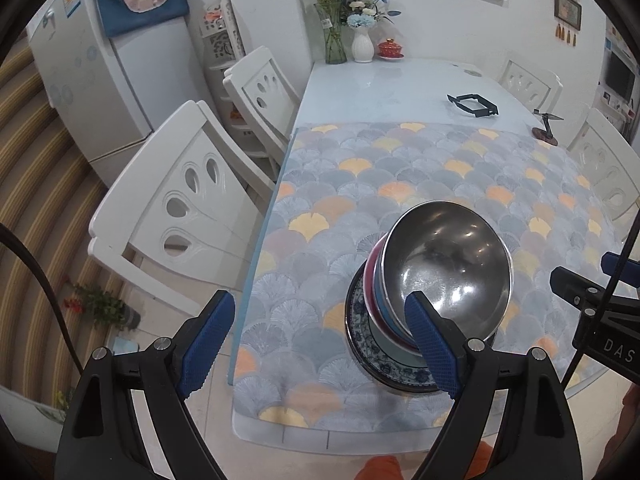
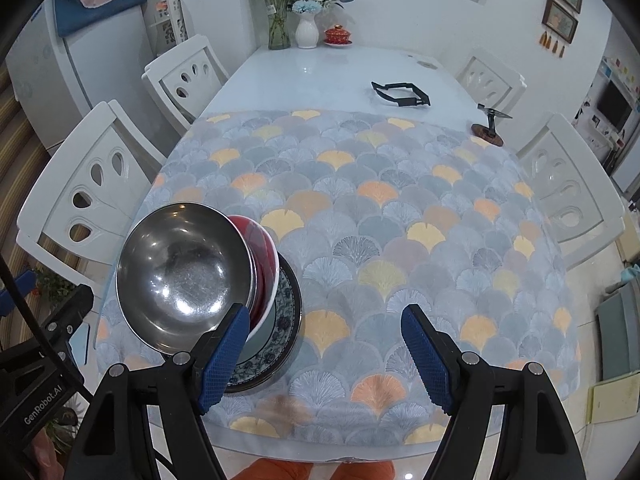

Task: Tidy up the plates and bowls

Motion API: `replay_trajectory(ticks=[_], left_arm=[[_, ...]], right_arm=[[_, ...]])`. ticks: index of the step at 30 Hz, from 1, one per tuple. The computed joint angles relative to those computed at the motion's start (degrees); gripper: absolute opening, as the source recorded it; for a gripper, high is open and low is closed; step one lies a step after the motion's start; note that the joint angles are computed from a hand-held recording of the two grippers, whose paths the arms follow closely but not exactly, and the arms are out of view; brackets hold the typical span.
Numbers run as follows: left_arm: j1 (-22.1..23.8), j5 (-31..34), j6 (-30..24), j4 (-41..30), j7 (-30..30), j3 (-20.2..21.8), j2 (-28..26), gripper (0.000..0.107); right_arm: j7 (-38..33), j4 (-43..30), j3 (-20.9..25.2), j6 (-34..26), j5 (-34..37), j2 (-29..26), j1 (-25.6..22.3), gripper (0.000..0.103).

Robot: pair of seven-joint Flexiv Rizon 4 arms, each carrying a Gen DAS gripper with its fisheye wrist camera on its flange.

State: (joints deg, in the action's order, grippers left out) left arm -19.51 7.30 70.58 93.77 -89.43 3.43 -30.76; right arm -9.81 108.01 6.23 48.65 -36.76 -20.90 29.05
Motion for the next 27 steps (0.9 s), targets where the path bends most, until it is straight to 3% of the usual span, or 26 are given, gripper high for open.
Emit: replay_trajectory(ticks=[11,18,23,27], left_arm=[[-2.1,2.1,-2.2,-1.8,-2.6,0.8,0.0,0.086],[-6.3,6.5,-3.2,-5.4,-8.9,3.0,-0.6,0.086],[-7.0,7.1,-5.7,-7.0,-10.7,1.9,-0.9,0.086],[-9.6,11.6,-6.0,-8.9,-12.9,3.3,-1.0,0.086]], right_arm=[[-2.7,2.0,0.6,2.2,2.0,1.9,-1.4,0.076],[-4.6,5.3,0.5,3.2,0.7,4.7,-3.5,0.076],[-8.1,6.0,0.9,4.6,2.2,5.7,-5.3,0.076],[-9.3,6.1,0.9,3.4,2.7,6.5,-5.7,0.076]])
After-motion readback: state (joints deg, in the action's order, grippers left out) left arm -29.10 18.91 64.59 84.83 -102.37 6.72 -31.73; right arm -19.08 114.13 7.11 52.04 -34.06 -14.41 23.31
